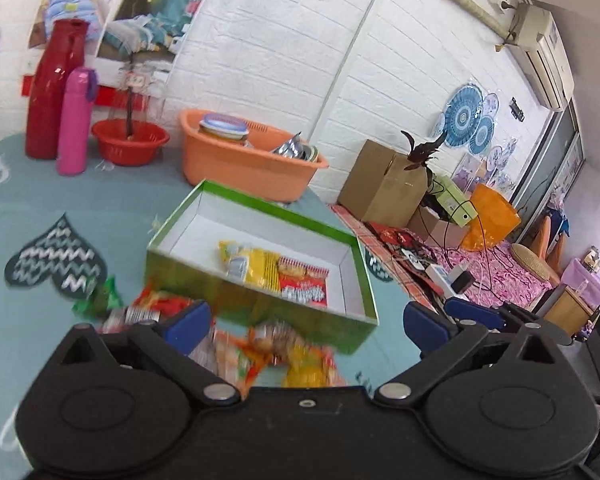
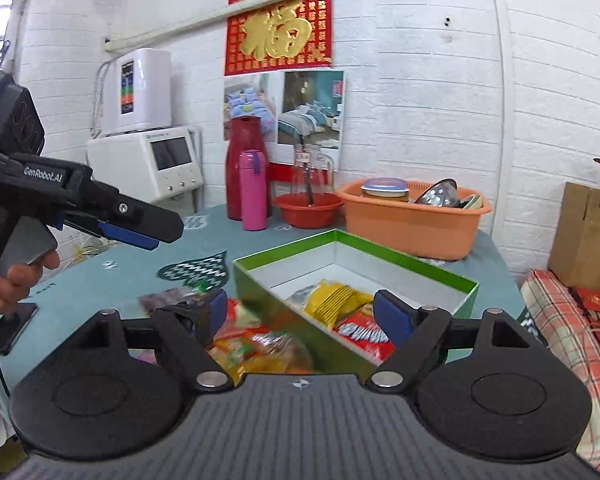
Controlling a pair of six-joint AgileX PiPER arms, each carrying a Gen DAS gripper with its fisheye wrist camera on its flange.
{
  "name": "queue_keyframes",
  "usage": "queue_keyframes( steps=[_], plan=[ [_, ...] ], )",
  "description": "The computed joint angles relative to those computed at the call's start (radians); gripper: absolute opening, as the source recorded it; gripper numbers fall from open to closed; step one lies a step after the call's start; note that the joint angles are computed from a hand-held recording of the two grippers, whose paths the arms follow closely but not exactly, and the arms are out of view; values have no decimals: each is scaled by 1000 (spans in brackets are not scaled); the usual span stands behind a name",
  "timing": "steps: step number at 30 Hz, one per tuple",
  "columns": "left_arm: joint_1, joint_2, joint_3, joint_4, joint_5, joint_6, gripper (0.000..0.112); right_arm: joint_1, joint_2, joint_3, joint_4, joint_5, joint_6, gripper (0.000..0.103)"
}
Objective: Organize snacks
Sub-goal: 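Grasp the blue candy packet with the left gripper while the right grasps a clear wrapped sweet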
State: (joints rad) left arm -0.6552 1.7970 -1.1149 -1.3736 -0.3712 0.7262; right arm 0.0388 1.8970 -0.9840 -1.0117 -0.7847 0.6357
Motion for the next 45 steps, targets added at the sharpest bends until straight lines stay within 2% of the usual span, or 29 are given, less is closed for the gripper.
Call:
queue_keyframes(
  steps=[3, 6, 9, 11, 13, 17, 19, 24, 26, 27, 30, 35, 37, 42, 44, 45],
  plan=[
    [-62, -41, 138, 107, -77, -194, 103, -2, -17, 91, 32, -45, -61, 103],
    [-121, -51, 240, 107, -152, -305, 103, 25, -10, 143, 46, -43, -83, 103],
    [-162, -60, 324, 84, -190, -397, 103, 52, 17, 159, 5, -47, -49, 103],
    [-218, -61, 387, 92, -275, -481, 103, 82, 31, 174, 14, -30, -56, 103],
    [-264, -65, 421, 86, -334, -501, 103, 110, 42, 206, 64, -21, -97, 103],
    [-302, -73, 424, 104, -346, -487, 103, 168, 57, 231, 149, 26, -140, 103],
    [-317, -61, 421, 180, -354, -503, 103, 163, 53, 274, 204, -8, -230, 103],
    [-247, 36, 315, 380, -221, -563, 103, 98, 25, 356, 312, -92, -350, 103],
    [-213, 103, 250, 465, -169, -610, 103, 94, 27, 359, 375, -79, -407, 103],
    [-199, 138, 209, 463, -144, -603, 103, 95, 34, 356, 408, -68, -439, 103],
    [-180, 221, 97, 362, -101, -493, 103, 98, 65, 327, 469, -35, -491, 103],
    [-176, 309, -35, 149, -87, -237, 103, 86, 109, 278, 432, 1, -484, 103],
    [-165, 332, -74, 73, -68, -158, 94, 85, 121, 273, 439, -7, -496, 103],
    [-158, 350, -97, 55, -60, -126, 93, 69, 134, 264, 414, -25, -483, 102],
    [-163, 350, -102, 16, -63, -77, 81, 74, 140, 258, 435, -30, -492, 103],
    [-163, 349, -106, 1, -57, -56, 71, 74, 143, 255, 440, -31, -494, 103]
  ],
)
